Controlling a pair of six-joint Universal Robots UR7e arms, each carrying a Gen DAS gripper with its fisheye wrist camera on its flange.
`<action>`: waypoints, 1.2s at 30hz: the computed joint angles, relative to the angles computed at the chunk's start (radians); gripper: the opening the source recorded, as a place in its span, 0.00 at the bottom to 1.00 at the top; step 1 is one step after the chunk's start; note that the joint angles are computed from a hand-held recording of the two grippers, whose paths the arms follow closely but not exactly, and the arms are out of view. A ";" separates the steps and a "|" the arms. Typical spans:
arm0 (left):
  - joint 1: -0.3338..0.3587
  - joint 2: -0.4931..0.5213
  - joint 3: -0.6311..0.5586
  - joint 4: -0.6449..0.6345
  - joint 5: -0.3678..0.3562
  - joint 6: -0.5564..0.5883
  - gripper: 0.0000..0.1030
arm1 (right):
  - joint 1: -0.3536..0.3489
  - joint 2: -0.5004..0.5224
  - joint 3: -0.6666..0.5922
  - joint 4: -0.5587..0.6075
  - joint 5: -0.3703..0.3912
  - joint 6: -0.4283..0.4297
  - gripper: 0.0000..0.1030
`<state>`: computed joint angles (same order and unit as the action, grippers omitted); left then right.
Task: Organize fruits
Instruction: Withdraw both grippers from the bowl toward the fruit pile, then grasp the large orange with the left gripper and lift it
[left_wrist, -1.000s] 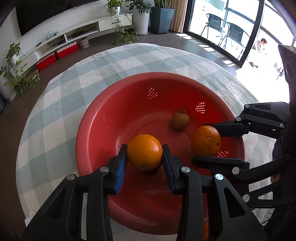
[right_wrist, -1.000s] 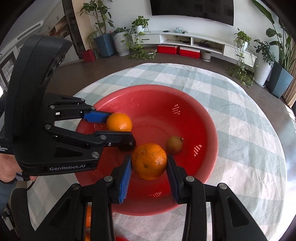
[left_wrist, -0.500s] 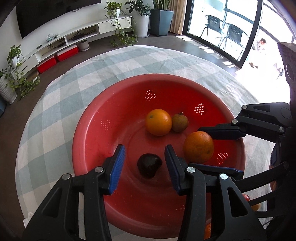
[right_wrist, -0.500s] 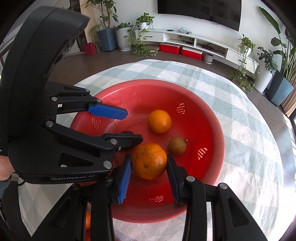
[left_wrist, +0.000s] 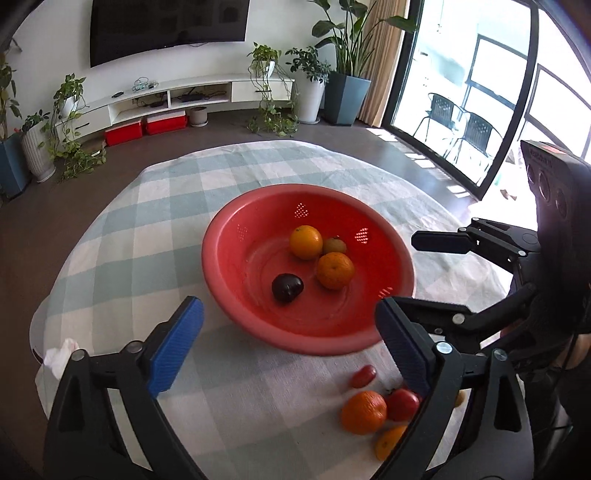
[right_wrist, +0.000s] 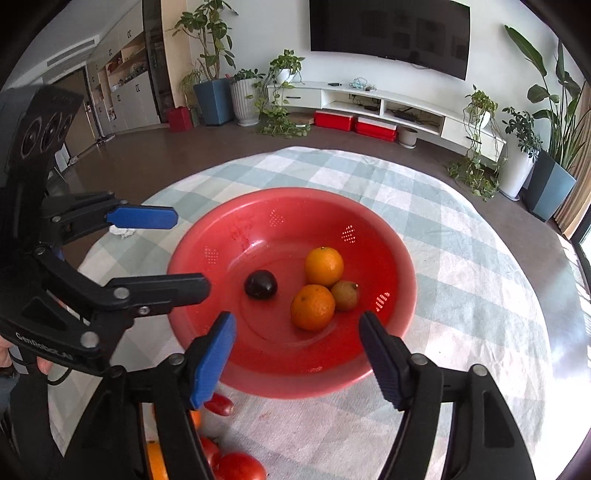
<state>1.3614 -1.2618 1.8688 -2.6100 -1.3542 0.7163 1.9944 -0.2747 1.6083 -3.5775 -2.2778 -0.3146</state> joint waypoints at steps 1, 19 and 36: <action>0.006 -0.029 0.032 -0.016 -0.014 -0.005 0.97 | 0.003 -0.010 0.034 -0.044 0.023 0.015 0.83; -0.004 -0.260 0.423 -0.092 0.080 0.023 1.00 | 0.114 0.081 0.354 -0.597 -0.039 0.282 0.97; 0.015 -0.168 0.393 -0.125 0.070 0.019 0.58 | 0.107 0.102 0.371 -0.603 -0.049 0.320 0.79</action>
<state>1.3760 -1.4302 2.2622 -2.7350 -1.2846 0.7349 2.1013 -0.1728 1.9792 -4.1805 -2.3271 0.0052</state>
